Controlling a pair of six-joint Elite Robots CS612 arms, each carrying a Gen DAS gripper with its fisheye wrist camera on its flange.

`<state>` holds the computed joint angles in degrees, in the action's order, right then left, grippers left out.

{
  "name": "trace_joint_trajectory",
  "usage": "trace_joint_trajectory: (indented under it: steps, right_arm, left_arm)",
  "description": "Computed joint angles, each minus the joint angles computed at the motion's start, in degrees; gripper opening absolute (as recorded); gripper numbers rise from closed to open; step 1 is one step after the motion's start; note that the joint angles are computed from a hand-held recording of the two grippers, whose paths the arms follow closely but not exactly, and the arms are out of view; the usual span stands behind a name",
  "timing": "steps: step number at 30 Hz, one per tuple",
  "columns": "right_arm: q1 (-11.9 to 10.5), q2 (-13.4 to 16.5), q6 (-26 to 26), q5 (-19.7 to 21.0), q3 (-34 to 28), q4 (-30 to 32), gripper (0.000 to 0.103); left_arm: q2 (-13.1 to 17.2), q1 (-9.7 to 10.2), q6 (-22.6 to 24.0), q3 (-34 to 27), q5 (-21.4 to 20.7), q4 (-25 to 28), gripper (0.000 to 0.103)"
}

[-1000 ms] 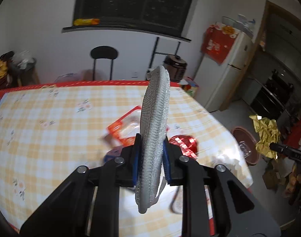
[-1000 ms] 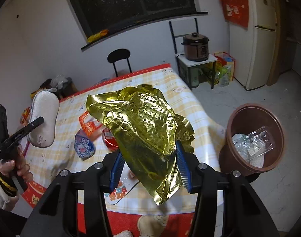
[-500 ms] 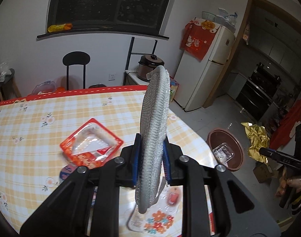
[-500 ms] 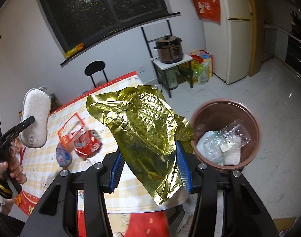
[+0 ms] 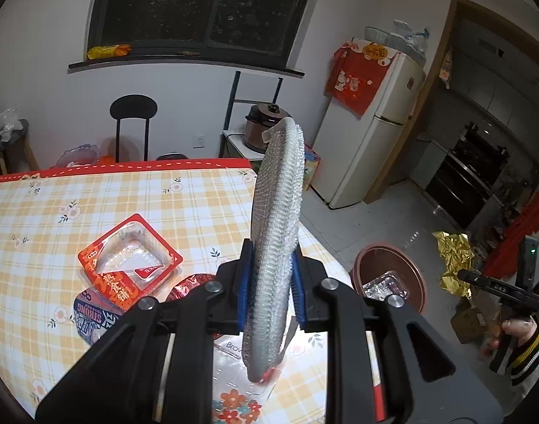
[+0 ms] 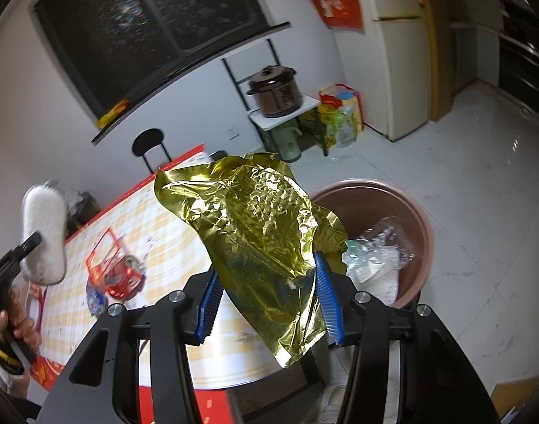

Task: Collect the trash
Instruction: 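Carry both items to the bin and open the right gripper over it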

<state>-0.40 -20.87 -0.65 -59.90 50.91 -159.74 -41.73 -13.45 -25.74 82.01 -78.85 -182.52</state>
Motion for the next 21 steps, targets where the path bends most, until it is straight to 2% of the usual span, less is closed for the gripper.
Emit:
trace_joint_trajectory:
  steps: [8, 15, 18, 21]
  right_arm:
    - [-0.78, 6.57, 1.57, 0.29, -12.59, 9.26, 0.049]
    - [-0.39, 15.52, 3.8, 1.32, -30.2, 20.75, 0.052]
    - [-0.2, 19.46, 4.87, 1.4, -38.47, 25.29, 0.067]
    - [-0.27, 19.61, 4.77, 1.8, -39.25, 24.22, 0.07]
  left_arm:
    - [-0.54, -1.39, -3.28, 0.51, 4.55, 1.84, 0.023]
    - [-1.69, -2.71, -6.19, 1.94, 8.97, 3.53, 0.023]
    - [-2.11, -3.26, -6.81, 2.24, 10.16, 3.87, 0.023]
    - [-2.25, -3.68, -6.47, 2.04, 10.48, 3.88, 0.023]
